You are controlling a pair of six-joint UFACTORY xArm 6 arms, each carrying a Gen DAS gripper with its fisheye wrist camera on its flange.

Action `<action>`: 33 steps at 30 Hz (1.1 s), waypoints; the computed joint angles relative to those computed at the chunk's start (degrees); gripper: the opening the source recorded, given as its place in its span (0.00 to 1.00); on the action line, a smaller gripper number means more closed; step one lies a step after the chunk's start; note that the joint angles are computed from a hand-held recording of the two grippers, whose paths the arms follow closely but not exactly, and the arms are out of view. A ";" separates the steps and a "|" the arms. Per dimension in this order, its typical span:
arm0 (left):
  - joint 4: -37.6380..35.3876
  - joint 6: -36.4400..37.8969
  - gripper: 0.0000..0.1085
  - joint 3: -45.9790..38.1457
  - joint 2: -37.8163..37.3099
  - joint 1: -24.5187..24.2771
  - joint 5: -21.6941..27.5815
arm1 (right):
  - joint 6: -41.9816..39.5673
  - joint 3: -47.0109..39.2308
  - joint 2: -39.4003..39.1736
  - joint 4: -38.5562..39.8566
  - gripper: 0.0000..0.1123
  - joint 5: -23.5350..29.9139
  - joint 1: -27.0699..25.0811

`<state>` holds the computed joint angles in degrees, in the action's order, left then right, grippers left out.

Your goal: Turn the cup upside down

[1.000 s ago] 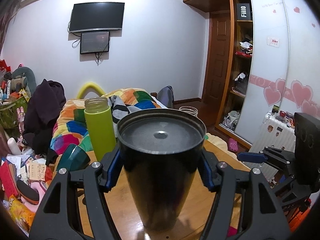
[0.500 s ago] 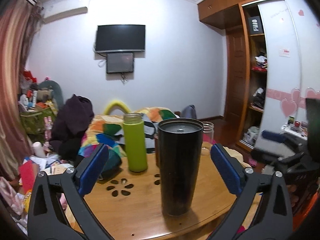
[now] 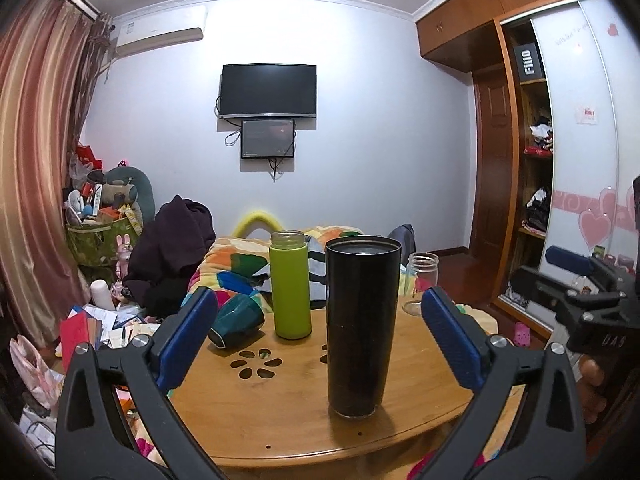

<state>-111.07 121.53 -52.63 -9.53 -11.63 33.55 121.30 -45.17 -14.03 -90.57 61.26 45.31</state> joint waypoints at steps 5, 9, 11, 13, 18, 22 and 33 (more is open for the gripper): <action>-1.63 1.02 0.95 0.46 -0.50 -0.18 -0.69 | 0.20 -0.55 0.68 0.20 0.92 0.67 0.49; -1.25 0.36 0.95 0.25 -0.22 -0.24 -0.71 | 0.51 -0.57 0.64 0.07 0.92 1.03 0.76; -1.38 0.38 0.95 0.26 -0.21 -0.24 -0.72 | 0.93 -0.30 0.33 -0.06 0.92 1.08 0.82; -1.28 0.29 0.95 0.25 -0.20 -0.22 -0.67 | 1.36 0.04 0.04 -0.14 0.92 0.85 0.70; -1.68 0.67 0.95 0.18 -0.14 -0.20 -0.70 | 1.82 0.58 -0.49 -0.19 0.92 0.59 0.63; -1.29 0.23 0.95 0.07 0.03 -0.20 -0.57 | 1.87 0.59 -0.45 -0.47 0.92 0.11 0.34; -1.65 0.73 0.95 0.40 -0.14 -0.08 -0.31 | 0.55 -0.18 0.25 -0.35 0.92 0.95 1.02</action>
<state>-112.72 122.26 -52.23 -9.66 -11.71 33.24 121.85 -45.35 -13.78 -90.92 62.21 46.32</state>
